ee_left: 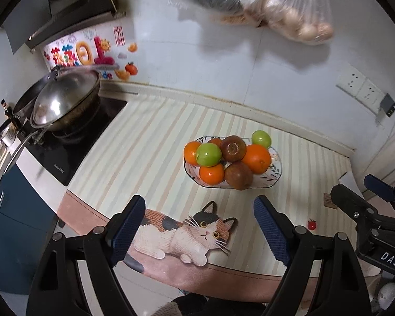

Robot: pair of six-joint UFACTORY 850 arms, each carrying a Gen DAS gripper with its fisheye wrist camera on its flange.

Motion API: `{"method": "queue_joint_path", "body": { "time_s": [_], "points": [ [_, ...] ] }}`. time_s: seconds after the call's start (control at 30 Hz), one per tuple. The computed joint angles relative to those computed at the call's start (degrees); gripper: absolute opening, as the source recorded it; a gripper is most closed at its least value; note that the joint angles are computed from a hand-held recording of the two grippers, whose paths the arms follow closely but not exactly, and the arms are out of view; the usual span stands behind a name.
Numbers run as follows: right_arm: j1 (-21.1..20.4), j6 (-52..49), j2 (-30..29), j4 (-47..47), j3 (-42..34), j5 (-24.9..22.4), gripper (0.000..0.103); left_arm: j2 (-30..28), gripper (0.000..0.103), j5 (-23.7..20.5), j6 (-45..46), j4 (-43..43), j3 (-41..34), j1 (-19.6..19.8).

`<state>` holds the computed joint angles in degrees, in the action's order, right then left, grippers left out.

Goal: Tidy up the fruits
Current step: 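Move both tools toward the red cherry tomatoes on the cloth, then grasp a cherry tomato with the left tool while the right tool grasps another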

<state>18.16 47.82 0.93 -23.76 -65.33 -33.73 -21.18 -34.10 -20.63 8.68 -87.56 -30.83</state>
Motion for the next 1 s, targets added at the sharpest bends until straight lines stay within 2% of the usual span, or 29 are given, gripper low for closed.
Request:
{"method": "queue_joint_path", "body": {
  "time_s": [0.2, 0.3, 0.5, 0.63, 0.67, 0.8, 0.87, 0.9, 0.97, 1.0],
  "points": [
    [2.7, 8.4, 3.3, -4.5, 1.9, -1.7, 0.098, 3.3, 0.084, 1.8, 2.6, -1.2, 3.4, -0.1],
    [2.9, 10.1, 4.5, -4.9, 3.2, -0.9, 0.099, 4.4, 0.084, 1.9, 1.7, 0.3, 4.5, -0.6],
    [-3.6, -2.4, 8.5, 10.9, 8.5, 5.2, 0.099, 3.4, 0.084, 0.1, -0.7, 1.4, 4.1, -2.7],
    [-11.1, -10.6, 11.5, 20.1, 14.7, 6.6, 0.098, -0.4, 0.084, -1.4, -2.0, 1.6, 1.6, -5.8],
    [-12.8, -12.3, 11.9, 21.7, 16.1, 6.8, 0.094, -2.1, 0.084, -2.0, -1.6, 0.7, 0.6, -6.8],
    [-21.8, -28.2, 11.4, 35.6, 22.5, 7.6, 0.060, -9.9, 0.084, -5.2, 3.9, -6.0, -4.2, -10.2],
    [-25.4, -35.8, 10.7, 42.9, 24.9, 7.6, 0.050, -14.3, 0.084, -7.9, 7.3, -9.4, -7.3, -11.6],
    [-26.8, -37.5, 10.2, 44.2, 25.9, 8.0, 0.050, -16.4, 0.082, -9.4, 8.6, -10.4, -8.9, -12.4],
    [-29.3, -41.5, 9.5, 47.1, 27.5, 9.0, 0.047, -20.7, 0.073, -12.0, 11.9, -13.1, -11.8, -13.7],
    [-30.2, -43.0, 8.8, 48.3, 28.0, 9.6, 0.042, -22.3, 0.070, -13.1, 12.5, -13.5, -13.0, -14.2]
  ]
}}
